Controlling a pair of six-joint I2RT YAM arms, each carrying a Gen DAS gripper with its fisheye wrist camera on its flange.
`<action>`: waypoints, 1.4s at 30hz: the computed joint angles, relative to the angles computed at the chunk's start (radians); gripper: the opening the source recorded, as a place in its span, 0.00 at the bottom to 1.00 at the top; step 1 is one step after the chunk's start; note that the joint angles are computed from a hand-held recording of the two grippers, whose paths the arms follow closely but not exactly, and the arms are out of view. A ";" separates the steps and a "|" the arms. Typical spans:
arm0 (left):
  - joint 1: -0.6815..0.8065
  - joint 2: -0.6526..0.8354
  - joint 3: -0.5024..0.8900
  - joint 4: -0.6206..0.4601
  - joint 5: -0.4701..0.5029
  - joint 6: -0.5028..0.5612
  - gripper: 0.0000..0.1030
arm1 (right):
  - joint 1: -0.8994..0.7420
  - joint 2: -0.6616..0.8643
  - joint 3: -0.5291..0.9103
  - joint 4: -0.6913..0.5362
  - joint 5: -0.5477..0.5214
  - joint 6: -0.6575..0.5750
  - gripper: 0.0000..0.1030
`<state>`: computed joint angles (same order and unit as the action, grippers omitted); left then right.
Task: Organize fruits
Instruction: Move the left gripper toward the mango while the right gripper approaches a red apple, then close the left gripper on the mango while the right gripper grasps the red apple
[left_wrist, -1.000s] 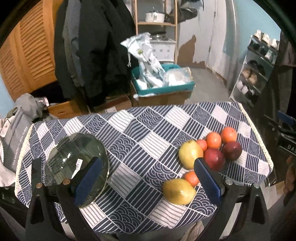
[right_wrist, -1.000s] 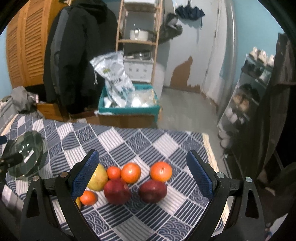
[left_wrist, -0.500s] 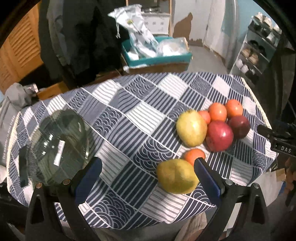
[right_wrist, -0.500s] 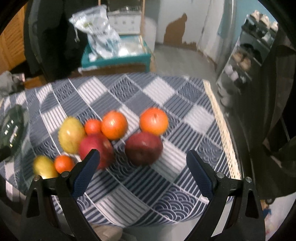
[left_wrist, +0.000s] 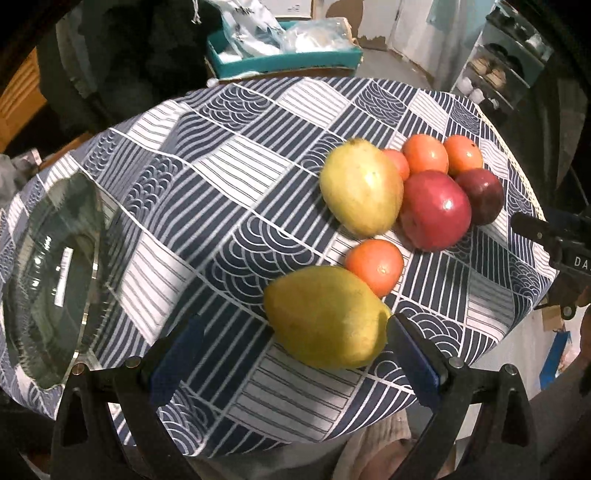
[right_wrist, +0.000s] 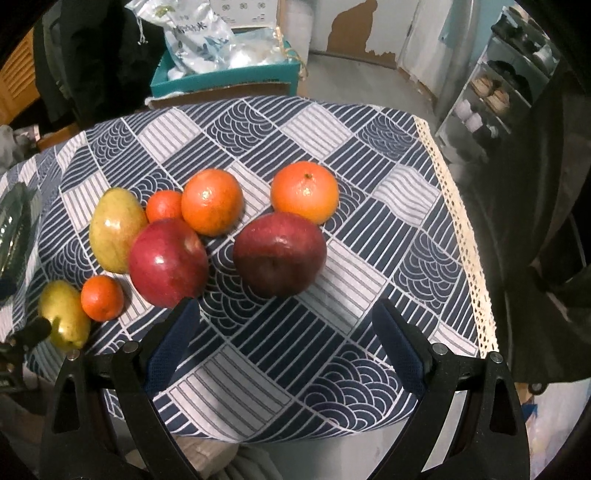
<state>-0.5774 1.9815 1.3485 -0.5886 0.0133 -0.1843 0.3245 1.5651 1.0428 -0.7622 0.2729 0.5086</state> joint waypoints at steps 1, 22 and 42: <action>0.000 0.002 -0.002 0.005 0.009 -0.001 0.97 | -0.002 0.003 0.000 0.000 -0.002 0.001 0.91; 0.003 0.155 0.084 -0.007 0.090 -0.010 0.95 | -0.045 0.077 0.012 0.064 -0.064 -0.035 0.91; 0.037 0.099 0.077 0.011 0.036 0.021 0.82 | -0.124 0.230 0.071 0.166 -0.124 -0.069 0.91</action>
